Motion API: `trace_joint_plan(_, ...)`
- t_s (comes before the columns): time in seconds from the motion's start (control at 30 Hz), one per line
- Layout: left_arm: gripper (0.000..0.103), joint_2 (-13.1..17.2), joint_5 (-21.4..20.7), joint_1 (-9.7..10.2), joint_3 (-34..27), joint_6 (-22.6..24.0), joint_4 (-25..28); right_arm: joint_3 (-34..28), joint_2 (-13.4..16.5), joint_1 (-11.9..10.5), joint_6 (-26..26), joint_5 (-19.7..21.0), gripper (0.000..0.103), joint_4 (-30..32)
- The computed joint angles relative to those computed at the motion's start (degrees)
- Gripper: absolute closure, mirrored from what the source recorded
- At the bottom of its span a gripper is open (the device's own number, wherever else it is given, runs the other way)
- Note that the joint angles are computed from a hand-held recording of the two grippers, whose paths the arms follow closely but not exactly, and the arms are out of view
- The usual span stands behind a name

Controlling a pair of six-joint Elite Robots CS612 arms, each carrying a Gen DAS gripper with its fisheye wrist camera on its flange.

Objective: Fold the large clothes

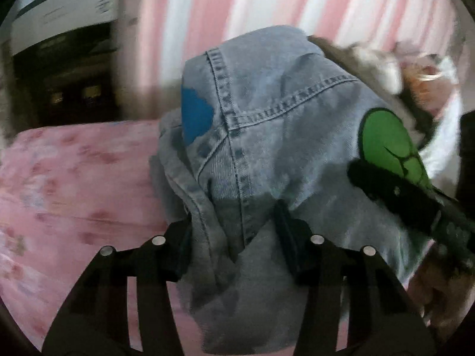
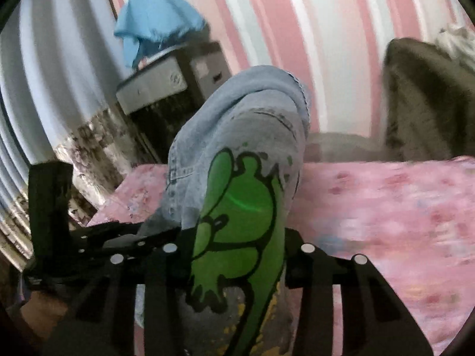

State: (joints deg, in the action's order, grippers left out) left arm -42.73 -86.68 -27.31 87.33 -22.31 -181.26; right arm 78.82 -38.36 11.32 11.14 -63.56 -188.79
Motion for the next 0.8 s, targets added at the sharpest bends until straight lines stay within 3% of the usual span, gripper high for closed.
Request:
trace_joint_plan(0.1,0.045,1.3,0.3,-3.84,-2.1,-1.2,-0.5,5.9,-3.6,-3.1,-5.5,-3.2,0.059,3.2)
trace_joint_plan(0.17,0.034,2.8,4.1,-6.01,-4.5,-0.9,3.0,6.8,-4.1,-3.6,-10.6,-8.0,0.056,7.9)
trace_joint_plan(0.23,0.022,5.3,9.6,-7.75,-7.6,-1.0,6.9,7.0,-3.4,-3.6,-11.6,-12.6,0.045,11.1)
trace_joint_plan(0.3,0.003,6.5,11.2,-7.98,-8.4,-3.5,7.6,8.0,-1.9,-3.1,-9.4,-17.6,0.018,6.2)
trace_joint_plan(0.33,0.003,6.7,12.7,-8.17,-8.3,-3.8,7.1,9.0,-1.4,-2.8,-8.5,-19.8,0.01,2.3)
trace_joint_plan(0.4,0.003,6.8,16.1,-8.8,-8.3,0.2,6.9,10.2,-0.8,-2.9,-4.1,-19.5,0.006,-2.0)
trace_joint_plan(0.5,0.003,6.4,17.1,-9.28,-7.3,2.4,5.7,11.9,-0.9,-3.6,0.8,-17.0,0.005,-5.3)
trace_joint_plan(0.6,0.003,3.5,17.8,-9.54,-1.5,2.0,-1.1,17.2,-3.0,-3.1,-0.8,-20.0,0.004,-14.5)
trace_joint_plan(0.73,0.003,-1.2,28.3,-12.84,12.3,11.4,-21.5,26.9,-5.4,-2.6,-1.3,-20.1,0.002,-32.4)
trace_joint_plan(0.8,0.003,-2.7,32.2,-13.99,18.4,11.9,-29.4,30.9,-5.6,-2.4,-1.5,-20.3,0.002,-41.0)
